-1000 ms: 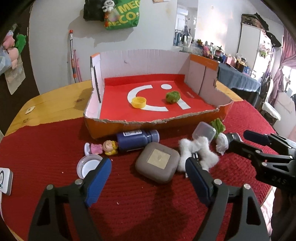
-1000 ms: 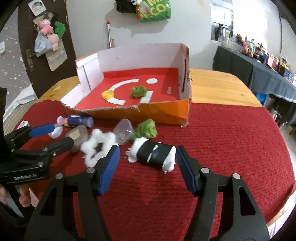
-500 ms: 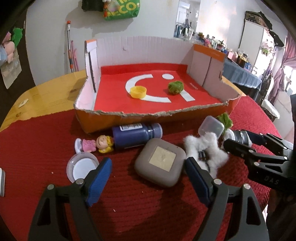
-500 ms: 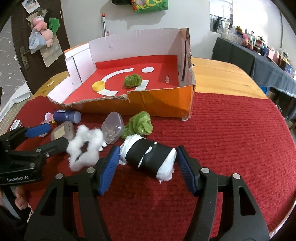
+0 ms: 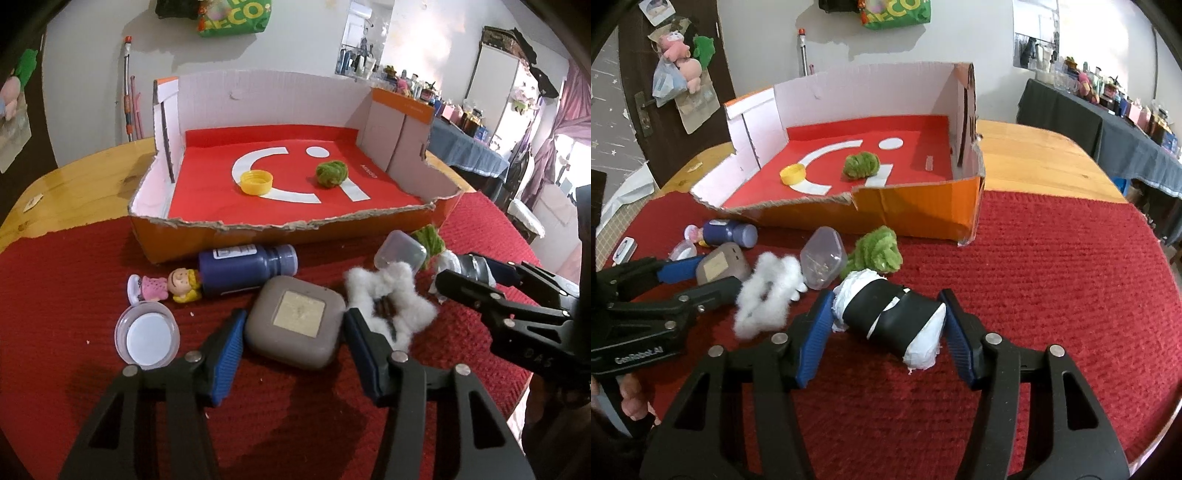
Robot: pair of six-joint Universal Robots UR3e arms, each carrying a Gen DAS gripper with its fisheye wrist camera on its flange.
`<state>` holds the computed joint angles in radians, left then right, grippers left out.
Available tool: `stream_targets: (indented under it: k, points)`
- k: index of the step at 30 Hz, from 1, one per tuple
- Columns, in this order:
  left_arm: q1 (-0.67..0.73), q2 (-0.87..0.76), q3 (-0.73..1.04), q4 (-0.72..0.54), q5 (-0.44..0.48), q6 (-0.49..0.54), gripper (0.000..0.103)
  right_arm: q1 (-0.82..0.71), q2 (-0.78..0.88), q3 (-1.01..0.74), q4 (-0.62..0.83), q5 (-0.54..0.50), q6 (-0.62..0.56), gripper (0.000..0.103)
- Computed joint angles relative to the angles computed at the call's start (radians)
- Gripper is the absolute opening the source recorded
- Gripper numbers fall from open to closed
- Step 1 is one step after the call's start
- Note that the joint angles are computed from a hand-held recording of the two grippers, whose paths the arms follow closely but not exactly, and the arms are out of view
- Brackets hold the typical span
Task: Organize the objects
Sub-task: 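Grasp brown square container with left tool while right tool grasps black-white roll, then lift and carry brown container and black-white roll with both tools into the box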
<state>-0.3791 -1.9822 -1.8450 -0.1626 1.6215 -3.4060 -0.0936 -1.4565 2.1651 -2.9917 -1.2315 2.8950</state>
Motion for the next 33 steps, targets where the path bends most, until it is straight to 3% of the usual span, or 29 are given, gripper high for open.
stream_targets:
  k: [33]
  points:
    - [-0.027, 0.090, -0.060, 0.045, 0.038, -0.007, 0.055, 0.032, -0.083, 0.010, 0.042, 0.074, -0.009, 0.055]
